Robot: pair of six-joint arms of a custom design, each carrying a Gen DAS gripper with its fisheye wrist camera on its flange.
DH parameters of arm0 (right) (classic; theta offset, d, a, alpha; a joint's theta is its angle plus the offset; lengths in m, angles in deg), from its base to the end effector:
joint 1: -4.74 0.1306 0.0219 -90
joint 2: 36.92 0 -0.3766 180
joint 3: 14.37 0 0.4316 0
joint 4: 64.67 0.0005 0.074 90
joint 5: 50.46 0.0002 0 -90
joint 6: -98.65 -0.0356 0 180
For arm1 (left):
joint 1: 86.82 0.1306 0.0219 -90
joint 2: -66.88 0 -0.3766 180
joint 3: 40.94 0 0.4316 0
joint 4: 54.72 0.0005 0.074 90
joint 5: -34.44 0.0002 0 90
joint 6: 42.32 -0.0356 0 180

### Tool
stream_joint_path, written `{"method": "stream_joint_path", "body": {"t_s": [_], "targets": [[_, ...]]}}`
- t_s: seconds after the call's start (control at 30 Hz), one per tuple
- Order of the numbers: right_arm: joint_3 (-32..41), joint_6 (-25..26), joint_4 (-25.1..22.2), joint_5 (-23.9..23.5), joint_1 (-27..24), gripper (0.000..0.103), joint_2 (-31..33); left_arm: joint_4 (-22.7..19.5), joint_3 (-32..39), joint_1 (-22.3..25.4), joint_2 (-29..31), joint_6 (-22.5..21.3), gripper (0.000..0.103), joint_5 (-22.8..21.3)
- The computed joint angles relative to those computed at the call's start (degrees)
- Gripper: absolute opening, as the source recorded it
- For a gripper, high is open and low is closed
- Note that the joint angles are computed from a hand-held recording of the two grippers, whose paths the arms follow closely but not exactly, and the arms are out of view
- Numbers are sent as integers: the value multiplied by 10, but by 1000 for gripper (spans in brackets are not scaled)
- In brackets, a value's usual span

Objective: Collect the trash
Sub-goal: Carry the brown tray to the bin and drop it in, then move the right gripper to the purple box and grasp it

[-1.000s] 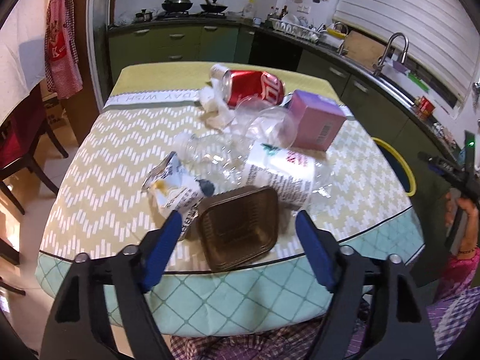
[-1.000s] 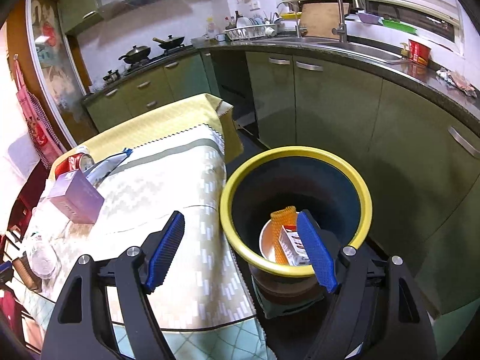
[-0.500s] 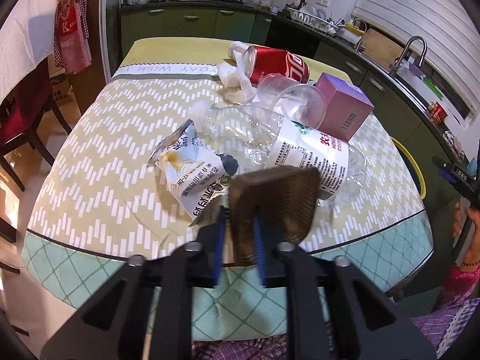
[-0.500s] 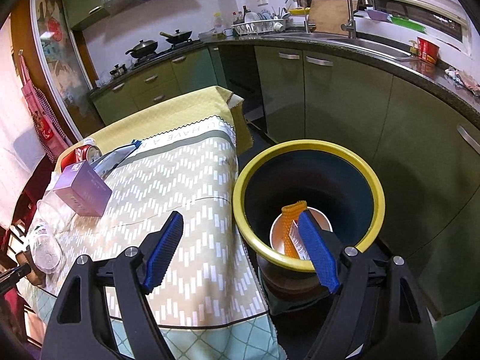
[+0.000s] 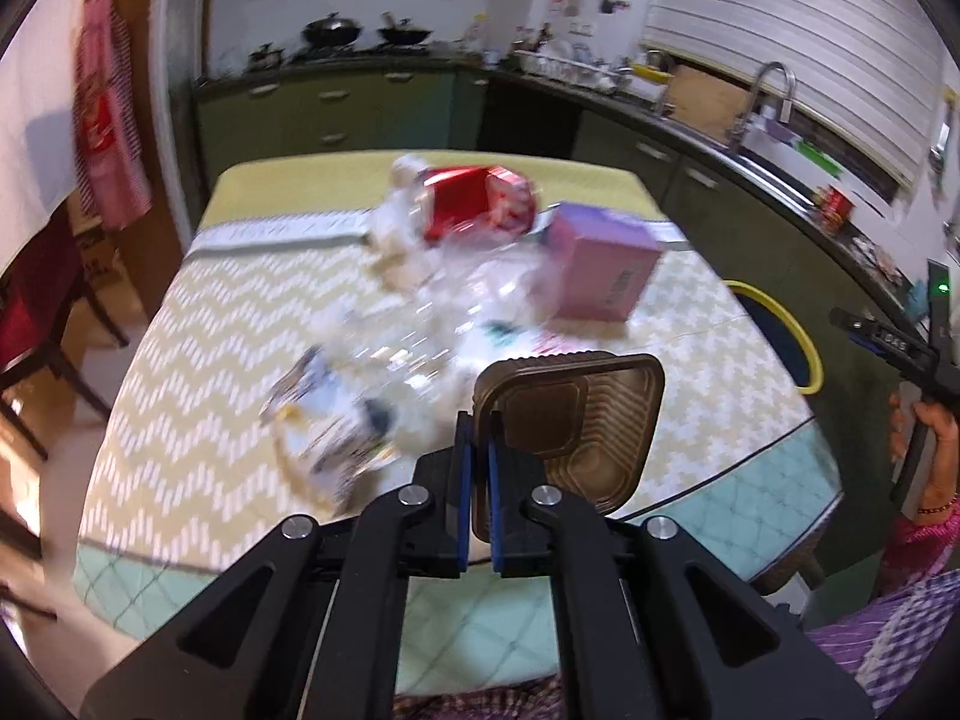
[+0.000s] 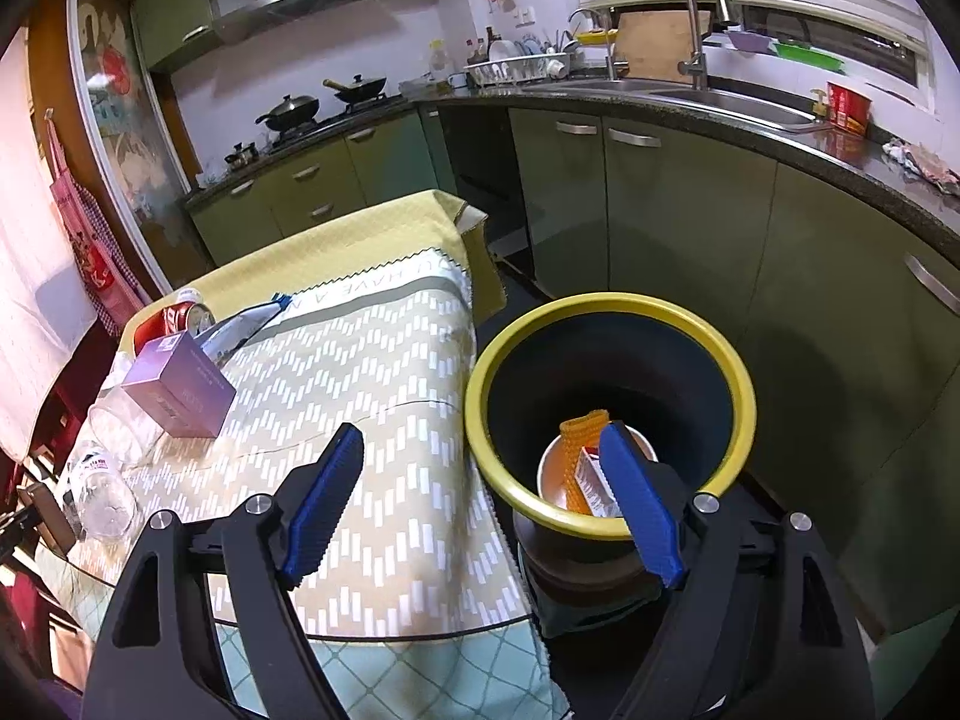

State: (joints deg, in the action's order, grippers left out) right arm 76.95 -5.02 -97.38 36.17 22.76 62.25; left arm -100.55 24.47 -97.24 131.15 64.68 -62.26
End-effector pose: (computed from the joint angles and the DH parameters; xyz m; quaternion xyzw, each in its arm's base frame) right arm 0.5630 0.1848 0.3721 -0.0467 0.9068 0.1398 0.3948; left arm 0.3621 -0.0629 0.4014 -0.0753 0.9185 -0.0387 0.3863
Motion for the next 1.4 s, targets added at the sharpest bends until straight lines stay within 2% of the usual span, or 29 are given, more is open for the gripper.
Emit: {"method": "stream_joint_path", "body": {"t_s": [0.23,0.37,0.5,0.63,0.87,1.07,1.2,1.23,1.3,1.4], "targets": [[-32,-23,14,3,-27,80,-20,38,75,-46,80,-52,4,60],[-53,-40,23,3,-47,80,-31,51,146,-78,157,-86,4,97],[-72,-62,29,0,-70,80,-39,59,222,-101,236,-121,5,114],[-86,-76,32,-6,-87,80,-44,53,314,-123,327,-134,5,141],[-107,-86,33,-17,-116,80,-54,17,465,-161,471,-150,5,142],[-124,-99,33,-22,-147,81,-64,-59,615,-179,598,-143,5,143],[-130,-104,32,-24,-155,81,-65,-100,686,-178,657,-121,5,148],[-131,-105,31,-23,-154,81,-65,-111,706,-178,673,-116,7,144],[-130,-105,31,-26,-154,81,-63,-116,717,-178,683,-114,24,136],[-128,-104,31,-29,-149,81,-60,-88,683,-175,659,-103,38,141]]}}
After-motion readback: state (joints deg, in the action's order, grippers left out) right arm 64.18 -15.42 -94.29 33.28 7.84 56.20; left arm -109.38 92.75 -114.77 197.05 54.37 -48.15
